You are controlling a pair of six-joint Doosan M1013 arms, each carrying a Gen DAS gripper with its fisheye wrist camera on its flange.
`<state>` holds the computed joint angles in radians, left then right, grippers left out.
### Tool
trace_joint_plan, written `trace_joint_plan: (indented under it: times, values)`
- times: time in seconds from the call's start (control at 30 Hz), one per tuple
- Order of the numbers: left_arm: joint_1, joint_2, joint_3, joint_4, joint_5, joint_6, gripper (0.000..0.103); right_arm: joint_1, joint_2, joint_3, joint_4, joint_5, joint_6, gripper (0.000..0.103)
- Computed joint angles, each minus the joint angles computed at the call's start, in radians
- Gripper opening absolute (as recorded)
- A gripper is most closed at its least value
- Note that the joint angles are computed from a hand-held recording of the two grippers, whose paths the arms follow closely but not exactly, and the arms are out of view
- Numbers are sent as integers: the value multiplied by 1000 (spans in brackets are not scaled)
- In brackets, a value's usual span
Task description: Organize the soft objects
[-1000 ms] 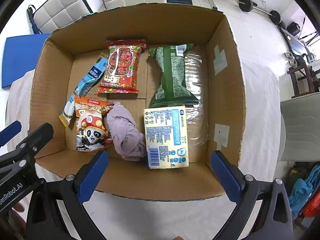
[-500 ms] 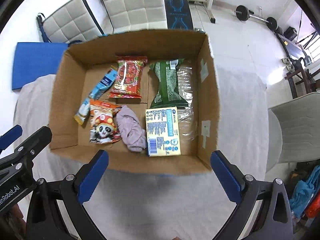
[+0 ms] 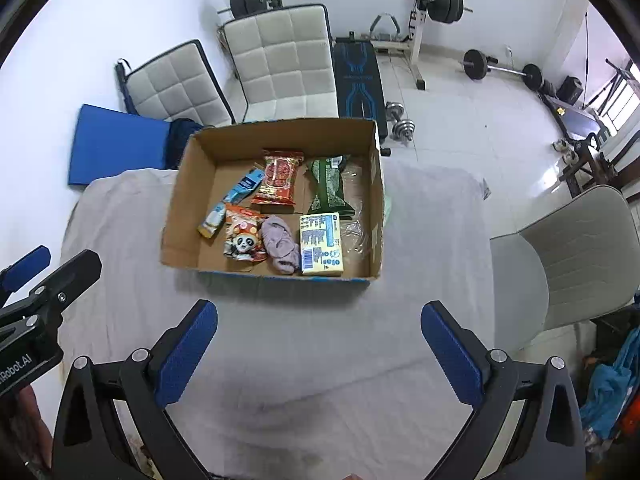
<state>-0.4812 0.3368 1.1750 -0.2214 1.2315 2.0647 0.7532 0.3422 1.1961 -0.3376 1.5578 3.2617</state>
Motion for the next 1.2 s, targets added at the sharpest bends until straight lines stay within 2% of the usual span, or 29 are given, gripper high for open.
trace_joint_plan:
  times: [0.2, 0.47, 0.77, 0.83, 0.97, 1.2]
  values:
    - [26, -48, 15, -41, 24, 13, 94, 57, 22, -99, -56, 97, -5, 103]
    - [48, -109, 46, -42, -1, 25, 94, 124, 48, -205, -125, 196, 16, 103]
    - [76, -148, 59, -61, 42, 45, 94, 195, 91, -336, -193, 321, 25, 103]
    - [84, -152, 55, -76, 48, 49, 94, 203, 101, -361, -213, 365, 22, 103]
    - [84, -174, 75, -71, -23, 49, 94, 210, 105, -382, -254, 417, 23, 103]
    - [75, -170, 73, -62, -67, 36, 94, 198, 92, -360, -267, 420, 22, 103]
